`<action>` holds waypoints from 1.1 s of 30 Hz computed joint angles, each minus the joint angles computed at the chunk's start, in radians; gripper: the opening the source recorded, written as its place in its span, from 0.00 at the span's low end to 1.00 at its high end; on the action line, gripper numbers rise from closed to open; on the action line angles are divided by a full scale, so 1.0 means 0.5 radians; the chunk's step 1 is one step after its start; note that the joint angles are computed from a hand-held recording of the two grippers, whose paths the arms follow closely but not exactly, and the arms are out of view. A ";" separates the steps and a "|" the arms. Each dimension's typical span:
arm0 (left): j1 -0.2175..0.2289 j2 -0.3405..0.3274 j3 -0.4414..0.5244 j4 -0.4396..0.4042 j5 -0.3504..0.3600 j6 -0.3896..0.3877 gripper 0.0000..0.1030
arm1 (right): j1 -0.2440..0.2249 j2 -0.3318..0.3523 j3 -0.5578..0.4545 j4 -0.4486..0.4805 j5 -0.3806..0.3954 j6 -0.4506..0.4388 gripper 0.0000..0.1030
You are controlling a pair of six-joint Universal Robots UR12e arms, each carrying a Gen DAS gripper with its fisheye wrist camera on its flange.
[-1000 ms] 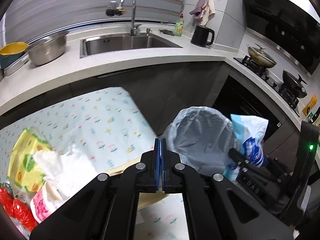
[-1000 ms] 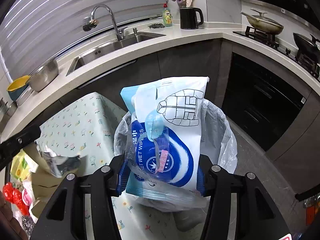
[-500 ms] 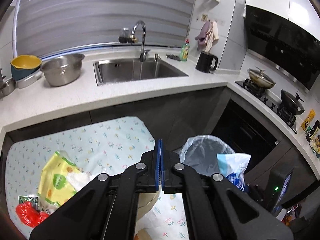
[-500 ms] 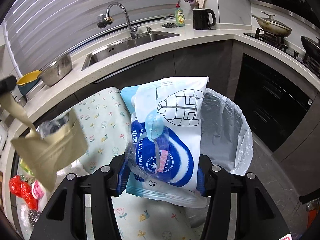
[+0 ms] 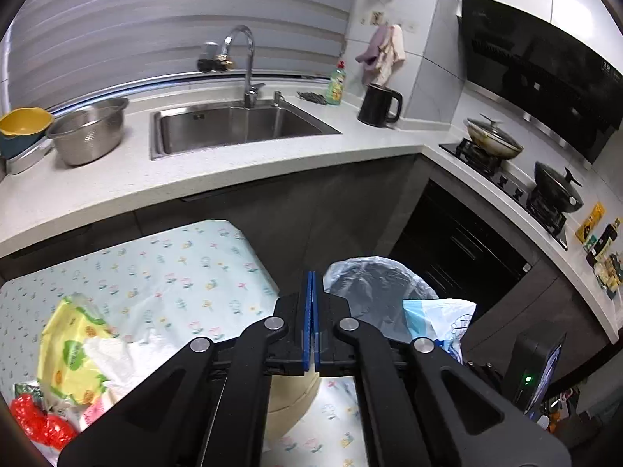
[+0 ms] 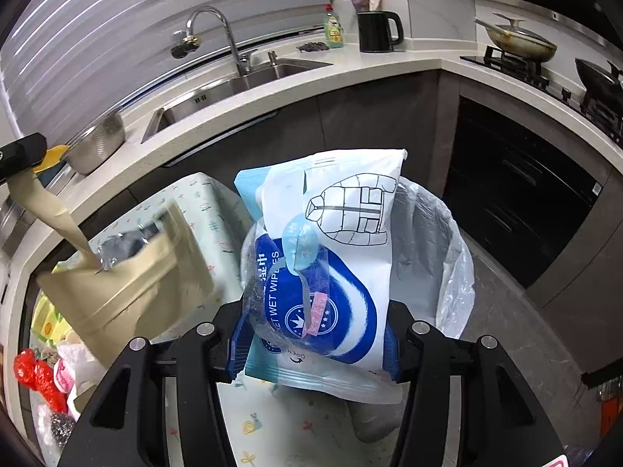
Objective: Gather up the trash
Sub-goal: 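Open the right tool over the bin while the left tool drops the kraft bag in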
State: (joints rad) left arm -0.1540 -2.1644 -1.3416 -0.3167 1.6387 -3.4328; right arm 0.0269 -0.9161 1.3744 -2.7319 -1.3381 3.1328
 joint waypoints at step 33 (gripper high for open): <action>-0.065 -0.258 0.365 -0.274 -0.013 0.005 0.32 | -0.024 0.117 -0.160 0.060 -0.071 0.026 0.59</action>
State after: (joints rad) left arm -0.1865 -2.2932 -1.1589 -0.4537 1.6323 -3.4303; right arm 0.0147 -0.8578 1.2946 -2.7020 -1.3735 3.1458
